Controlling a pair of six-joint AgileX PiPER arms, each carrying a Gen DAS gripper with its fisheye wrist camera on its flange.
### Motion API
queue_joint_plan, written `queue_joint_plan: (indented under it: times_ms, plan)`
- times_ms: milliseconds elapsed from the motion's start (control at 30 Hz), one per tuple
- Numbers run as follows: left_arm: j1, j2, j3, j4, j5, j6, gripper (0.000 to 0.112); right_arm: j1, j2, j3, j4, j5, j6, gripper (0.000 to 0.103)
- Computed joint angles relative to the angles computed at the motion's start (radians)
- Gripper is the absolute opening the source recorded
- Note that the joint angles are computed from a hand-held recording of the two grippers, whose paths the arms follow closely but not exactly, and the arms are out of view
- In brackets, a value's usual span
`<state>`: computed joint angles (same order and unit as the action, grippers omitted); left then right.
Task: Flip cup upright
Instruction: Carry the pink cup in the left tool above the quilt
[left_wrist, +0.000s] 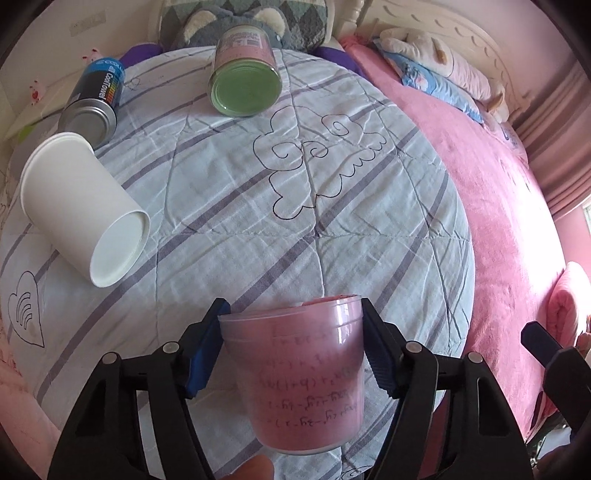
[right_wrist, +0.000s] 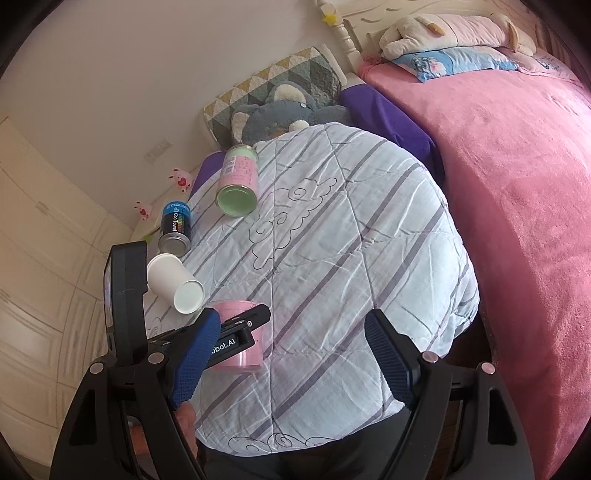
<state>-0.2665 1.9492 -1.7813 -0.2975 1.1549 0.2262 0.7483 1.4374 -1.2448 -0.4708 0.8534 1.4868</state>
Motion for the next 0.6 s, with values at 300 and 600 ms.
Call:
queue_joint_plan:
  times_ms: [300, 600]
  plan:
    - [-0.015, -0.048, 0.032, 0.024, -0.088, 0.033, 0.069, 0.007, -0.001, 0.007, -0.008, -0.002, 0.013, 0.082]
    - [-0.022, -0.136, 0.099, 0.035, -0.256, 0.115, 0.069, 0.02, -0.001, 0.004, -0.031, -0.002, 0.043, 0.082]
